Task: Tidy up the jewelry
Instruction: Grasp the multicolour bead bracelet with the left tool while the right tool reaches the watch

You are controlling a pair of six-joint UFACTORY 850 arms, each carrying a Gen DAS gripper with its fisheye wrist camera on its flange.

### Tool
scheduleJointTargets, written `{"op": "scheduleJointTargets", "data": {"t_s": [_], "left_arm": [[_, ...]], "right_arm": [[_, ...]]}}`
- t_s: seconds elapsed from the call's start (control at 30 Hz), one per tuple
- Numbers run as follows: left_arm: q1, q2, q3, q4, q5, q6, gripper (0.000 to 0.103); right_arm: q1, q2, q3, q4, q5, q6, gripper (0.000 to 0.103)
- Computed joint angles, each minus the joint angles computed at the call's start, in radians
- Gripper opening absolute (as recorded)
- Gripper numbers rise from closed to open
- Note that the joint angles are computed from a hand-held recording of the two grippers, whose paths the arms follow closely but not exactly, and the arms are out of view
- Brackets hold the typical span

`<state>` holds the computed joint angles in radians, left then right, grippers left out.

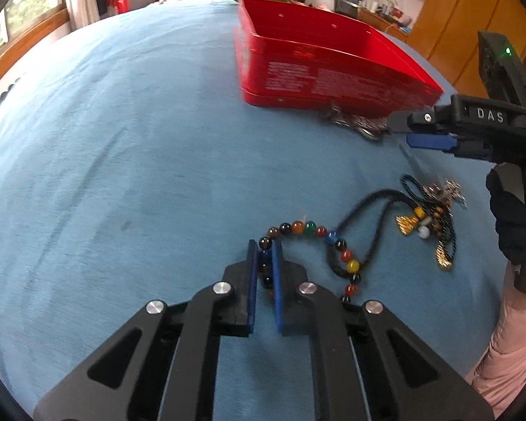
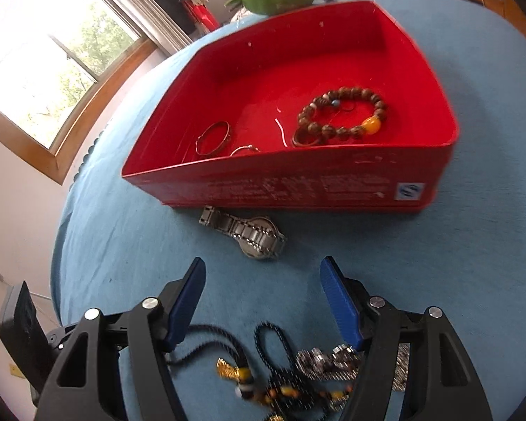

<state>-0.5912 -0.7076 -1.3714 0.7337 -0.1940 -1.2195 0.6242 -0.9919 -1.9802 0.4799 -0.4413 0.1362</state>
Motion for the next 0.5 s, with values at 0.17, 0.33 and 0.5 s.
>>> {"op": "scheduleJointTargets", "data": {"t_s": [0.17, 0.33, 0.5], "left_arm": [[0.007, -0.004, -0.004, 0.125, -0.026, -0.152, 0.006], [0.012, -0.002, 0.001, 0.163, -0.025, -0.204, 0.006], [0.020, -0.005, -0.007, 0.140, -0.018, -0.183, 0.006]], "right_arm": [[0.002, -0.047, -0.069, -0.024, -0.036, 0.020, 0.045], [-0.001, -0.072, -0.101, -0.026, -0.038, 0.033, 0.019], [-0.009, -0.042, -0.045, 0.087, 0.002, -0.064, 0.015]]}}
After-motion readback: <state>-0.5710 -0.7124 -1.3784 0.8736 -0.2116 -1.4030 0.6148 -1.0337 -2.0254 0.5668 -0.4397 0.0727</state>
